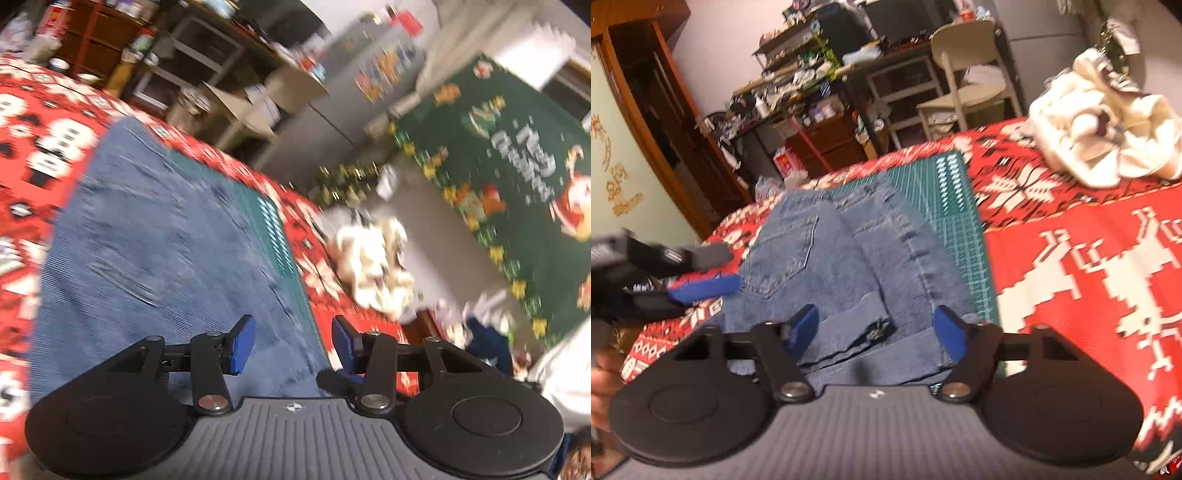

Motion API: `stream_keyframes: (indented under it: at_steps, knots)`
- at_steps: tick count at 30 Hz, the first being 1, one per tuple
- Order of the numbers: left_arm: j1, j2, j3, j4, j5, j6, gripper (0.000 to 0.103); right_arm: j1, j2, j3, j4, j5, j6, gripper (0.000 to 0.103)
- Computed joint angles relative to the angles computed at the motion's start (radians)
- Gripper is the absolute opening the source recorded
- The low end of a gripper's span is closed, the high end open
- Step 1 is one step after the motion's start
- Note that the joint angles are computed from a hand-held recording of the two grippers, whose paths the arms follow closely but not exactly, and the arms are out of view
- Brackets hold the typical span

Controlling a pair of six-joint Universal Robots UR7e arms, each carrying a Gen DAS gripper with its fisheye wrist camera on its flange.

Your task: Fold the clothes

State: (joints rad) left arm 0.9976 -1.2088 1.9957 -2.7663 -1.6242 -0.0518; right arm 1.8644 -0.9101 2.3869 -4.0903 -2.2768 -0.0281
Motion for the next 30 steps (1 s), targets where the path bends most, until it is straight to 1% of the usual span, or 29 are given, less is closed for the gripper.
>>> stream_keyframes:
  at_steps: [1, 4, 5, 7, 8, 11, 14, 15, 16, 17, 18, 19, 22, 26, 28, 30]
  knots:
    - [0.002, -0.013, 0.0, 0.003, 0.03, 0.007, 0.045, -0.008, -0.001, -0.004, 0.02, 0.014, 0.007, 0.055]
    - [0.006, -0.054, 0.005, 0.006, 0.138, 0.029, 0.046, -0.04, -0.007, -0.015, 0.069, 0.059, 0.042, 0.044]
    - [0.007, -0.067, 0.008, 0.004, 0.178, 0.036, 0.047, -0.052, -0.009, -0.017, 0.081, 0.076, 0.055, 0.042]
    - [0.022, -0.089, 0.013, -0.005, 0.218, 0.034, 0.052, -0.078, -0.012, -0.017, 0.092, 0.114, 0.084, 0.042]
    - [0.034, -0.097, 0.011, 0.003, 0.226, 0.026, 0.054, -0.086, -0.012, -0.019, 0.097, 0.137, 0.09, 0.042]
    - [0.065, -0.114, 0.007, 0.025, 0.25, 0.007, 0.054, -0.111, -0.014, -0.025, 0.114, 0.203, 0.105, 0.042]
    - [0.076, -0.129, 0.017, 0.03, 0.277, 0.02, 0.054, -0.123, -0.009, -0.039, 0.128, 0.239, 0.133, 0.042]
    - [0.076, -0.134, 0.023, 0.028, 0.286, 0.027, 0.054, -0.124, -0.003, -0.049, 0.129, 0.235, 0.142, 0.038]
    - [0.078, -0.136, 0.025, 0.025, 0.289, 0.038, 0.054, -0.122, 0.002, -0.059, 0.134, 0.225, 0.151, 0.024]
    - [0.079, -0.14, 0.027, 0.023, 0.289, 0.053, 0.054, -0.113, 0.004, -0.072, 0.153, 0.189, 0.16, 0.013]
    - [0.079, -0.143, 0.028, 0.023, 0.291, 0.069, 0.054, -0.103, 0.006, -0.087, 0.173, 0.148, 0.17, 0.01]
    - [0.076, -0.145, 0.028, 0.023, 0.294, 0.087, 0.054, -0.098, 0.006, -0.094, 0.174, 0.139, 0.174, 0.01]
    - [0.065, -0.157, 0.031, 0.025, 0.285, 0.147, 0.054, -0.069, 0.006, -0.109, 0.146, 0.108, 0.145, 0.01]
    - [0.057, -0.163, 0.025, 0.049, 0.246, 0.186, 0.054, -0.031, -0.025, -0.094, 0.054, 0.094, 0.123, 0.009]
    - [0.048, -0.16, 0.024, 0.057, 0.237, 0.2, 0.055, -0.01, -0.048, -0.079, 0.014, 0.058, 0.114, 0.009]
    - [0.039, -0.157, 0.025, 0.065, 0.221, 0.213, 0.056, -0.003, -0.076, -0.047, -0.019, 0.045, 0.117, 0.009]
